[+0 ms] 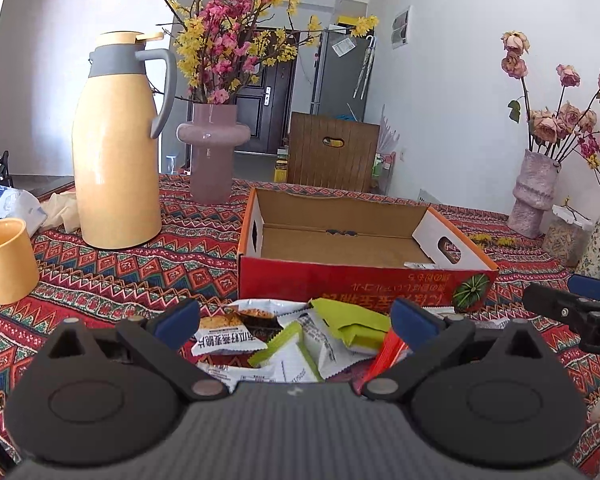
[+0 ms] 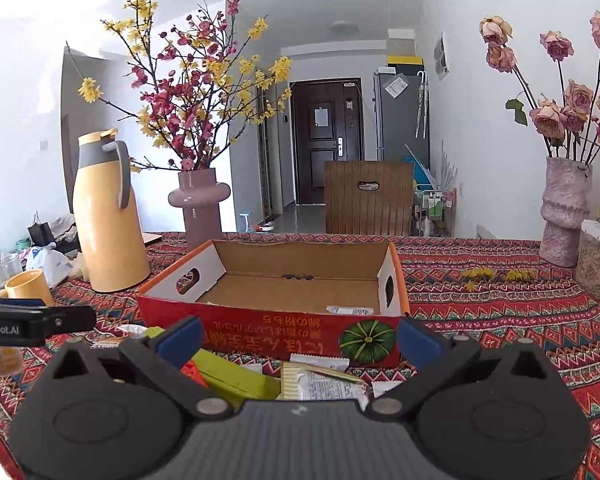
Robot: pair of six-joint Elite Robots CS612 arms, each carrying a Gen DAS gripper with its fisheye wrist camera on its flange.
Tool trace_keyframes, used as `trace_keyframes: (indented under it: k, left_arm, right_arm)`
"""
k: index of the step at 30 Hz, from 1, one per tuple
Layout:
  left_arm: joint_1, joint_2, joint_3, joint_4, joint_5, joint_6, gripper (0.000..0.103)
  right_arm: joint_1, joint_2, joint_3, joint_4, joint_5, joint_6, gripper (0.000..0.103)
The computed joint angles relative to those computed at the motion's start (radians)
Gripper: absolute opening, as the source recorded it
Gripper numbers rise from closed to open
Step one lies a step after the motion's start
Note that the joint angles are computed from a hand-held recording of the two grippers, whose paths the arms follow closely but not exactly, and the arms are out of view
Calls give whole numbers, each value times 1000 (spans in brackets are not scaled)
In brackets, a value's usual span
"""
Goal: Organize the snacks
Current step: 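Move both open grippers back from the box to the snack heap, then close the right gripper on the long silver-white packet with red print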
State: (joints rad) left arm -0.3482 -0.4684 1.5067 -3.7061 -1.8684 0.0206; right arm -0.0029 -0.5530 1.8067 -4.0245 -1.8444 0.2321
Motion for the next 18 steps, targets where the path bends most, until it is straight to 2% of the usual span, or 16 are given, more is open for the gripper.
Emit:
trace_keyframes:
  k: [13, 18]
  left_arm:
    - [16, 5, 18, 23, -92, 12, 103]
    - [16, 0, 34, 20, -96, 18, 103]
  right_arm:
    - [22, 9, 40, 50, -29, 86, 103]
    - [32, 7, 54, 66, -63, 110, 103]
